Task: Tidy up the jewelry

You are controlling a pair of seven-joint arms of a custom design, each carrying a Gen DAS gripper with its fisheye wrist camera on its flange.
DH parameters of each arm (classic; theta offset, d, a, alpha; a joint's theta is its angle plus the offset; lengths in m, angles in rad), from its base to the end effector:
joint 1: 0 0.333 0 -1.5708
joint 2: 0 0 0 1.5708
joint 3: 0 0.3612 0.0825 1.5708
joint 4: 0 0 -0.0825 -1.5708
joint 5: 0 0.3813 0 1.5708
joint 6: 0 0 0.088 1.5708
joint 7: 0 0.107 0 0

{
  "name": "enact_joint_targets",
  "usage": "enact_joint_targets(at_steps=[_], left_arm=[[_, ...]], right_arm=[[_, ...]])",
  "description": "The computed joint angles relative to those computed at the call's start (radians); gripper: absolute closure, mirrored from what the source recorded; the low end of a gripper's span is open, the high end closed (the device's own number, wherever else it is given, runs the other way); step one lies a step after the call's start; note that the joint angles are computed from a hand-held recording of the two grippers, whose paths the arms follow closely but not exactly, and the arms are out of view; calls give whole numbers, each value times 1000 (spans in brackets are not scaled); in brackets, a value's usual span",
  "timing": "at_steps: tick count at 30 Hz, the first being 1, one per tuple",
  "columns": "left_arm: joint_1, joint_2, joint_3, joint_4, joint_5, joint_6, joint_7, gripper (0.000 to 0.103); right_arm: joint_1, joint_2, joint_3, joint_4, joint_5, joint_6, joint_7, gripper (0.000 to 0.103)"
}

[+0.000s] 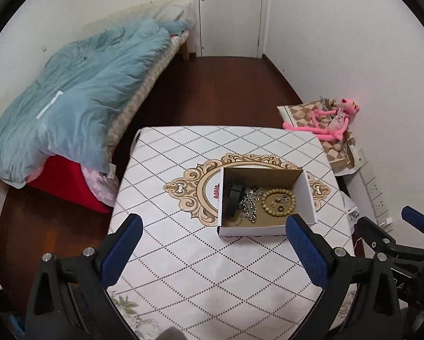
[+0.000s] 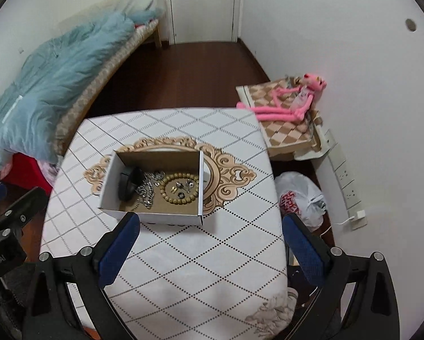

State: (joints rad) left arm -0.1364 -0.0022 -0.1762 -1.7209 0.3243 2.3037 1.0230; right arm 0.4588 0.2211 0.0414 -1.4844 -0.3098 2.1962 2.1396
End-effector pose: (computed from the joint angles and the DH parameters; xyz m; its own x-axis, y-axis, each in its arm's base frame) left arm 0.5764 -0.1795 0.6802 0.0895 -0.9960 0.0002 -0.7921 -0.0713 -0.6062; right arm 0.6007 0.3121 0.6466 0.0452 -0.9990 0.0073 -0.8449 -0.0421 -0.5333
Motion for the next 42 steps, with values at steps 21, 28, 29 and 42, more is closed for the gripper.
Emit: enact_joint_targets(at_steps=[21, 28, 29, 42], left_arm=[[-17, -189, -20, -47, -23, -96, -7, 0], [-18, -192, -25, -43, -23, -106, -12, 0], [-18, -186, -25, -34, -23, -109, -10, 0], [-20, -65, -26, 116, 2, -169, -7, 0]], right_arm=[[-41, -260, 105, -103, -95, -11, 66, 0], [-57, -278, 121, -109, -74, -28, 56, 0], [-59, -275, 121, -105, -72, -30, 56, 0], [-42, -150, 83, 51, -85, -87, 25, 0]])
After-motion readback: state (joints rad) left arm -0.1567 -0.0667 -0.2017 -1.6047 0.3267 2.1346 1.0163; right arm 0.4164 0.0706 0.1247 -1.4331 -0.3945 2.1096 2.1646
